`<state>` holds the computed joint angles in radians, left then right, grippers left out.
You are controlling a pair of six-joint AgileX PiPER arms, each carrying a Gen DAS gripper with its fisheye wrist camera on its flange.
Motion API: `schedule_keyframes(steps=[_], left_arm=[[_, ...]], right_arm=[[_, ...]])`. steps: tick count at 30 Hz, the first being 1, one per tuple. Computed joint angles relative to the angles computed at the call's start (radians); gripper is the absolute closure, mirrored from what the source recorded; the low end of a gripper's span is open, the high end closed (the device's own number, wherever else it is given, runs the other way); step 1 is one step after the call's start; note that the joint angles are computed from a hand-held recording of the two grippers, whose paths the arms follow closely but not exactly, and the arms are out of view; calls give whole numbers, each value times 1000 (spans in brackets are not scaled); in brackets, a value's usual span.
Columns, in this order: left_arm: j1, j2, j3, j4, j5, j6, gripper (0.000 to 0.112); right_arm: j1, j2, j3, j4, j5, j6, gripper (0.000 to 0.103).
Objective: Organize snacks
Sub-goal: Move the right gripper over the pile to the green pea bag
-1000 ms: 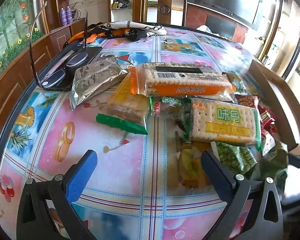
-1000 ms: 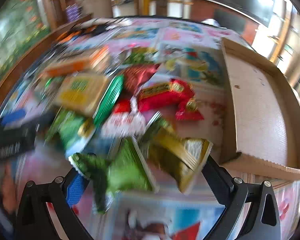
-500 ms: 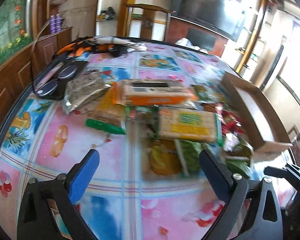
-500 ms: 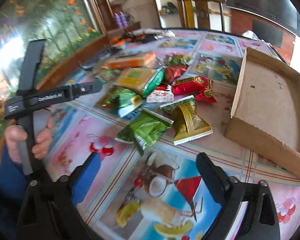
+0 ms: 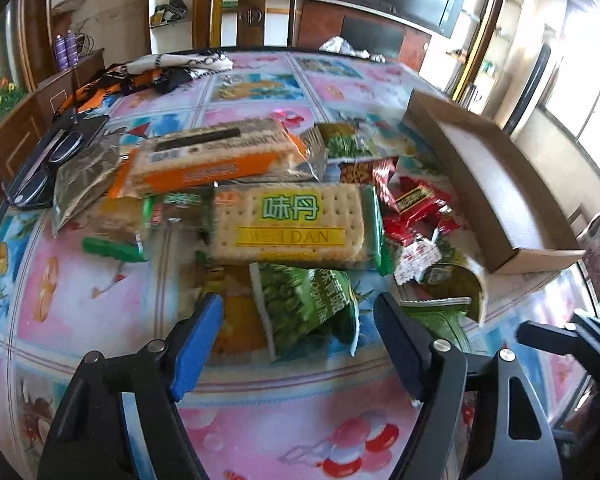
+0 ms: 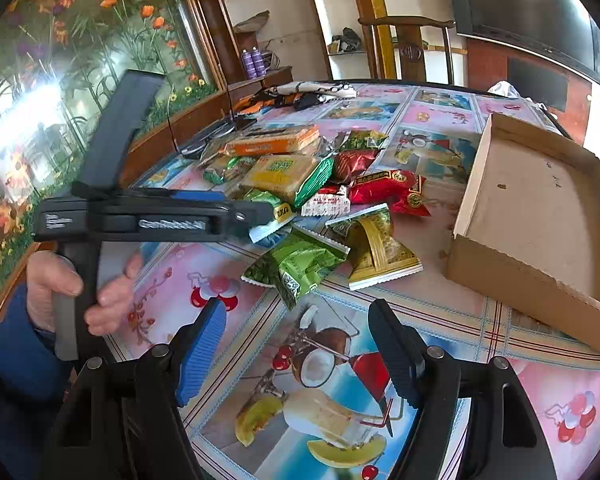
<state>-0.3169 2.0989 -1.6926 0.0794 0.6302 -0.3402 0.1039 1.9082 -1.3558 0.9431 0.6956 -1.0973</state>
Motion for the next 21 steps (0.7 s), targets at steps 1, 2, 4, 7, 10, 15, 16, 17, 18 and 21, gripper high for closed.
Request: schedule_keyframes(steps=[1,2,4,7,10,15,16,17,18,21], left_arm=[[-5,24,-31,15,20,-11,36],[-18,32,-36,70,18,-53,36],[-38,43,-43,156,27,-106,45],[-43,28,-12,217,6,-156,62],[-26,5,30,196,-27,-137,71],[14,-22,80,137,-81,-109,78],[18,-23,84,134,-86,-110,78],[22,-25,88,129,-92,-110,78],[26,-29,95,124,-101,-112,78],[36,-36,108,96,-120,-92,78]], right_arm=[[-5,1,-1,9,7,-4,25],[-9,1,-1,15,13,-6,25],[-13,3,-2,17,14,2,25],[-8,10,-12,-9,14,34,25],[9,17,-24,-60,-1,81,25],[51,24,-51,-188,-33,223,24],[53,37,-74,-193,-9,256,24],[56,50,-96,-203,10,291,24],[63,66,-127,-224,31,340,24],[75,111,-210,-260,76,456,32]])
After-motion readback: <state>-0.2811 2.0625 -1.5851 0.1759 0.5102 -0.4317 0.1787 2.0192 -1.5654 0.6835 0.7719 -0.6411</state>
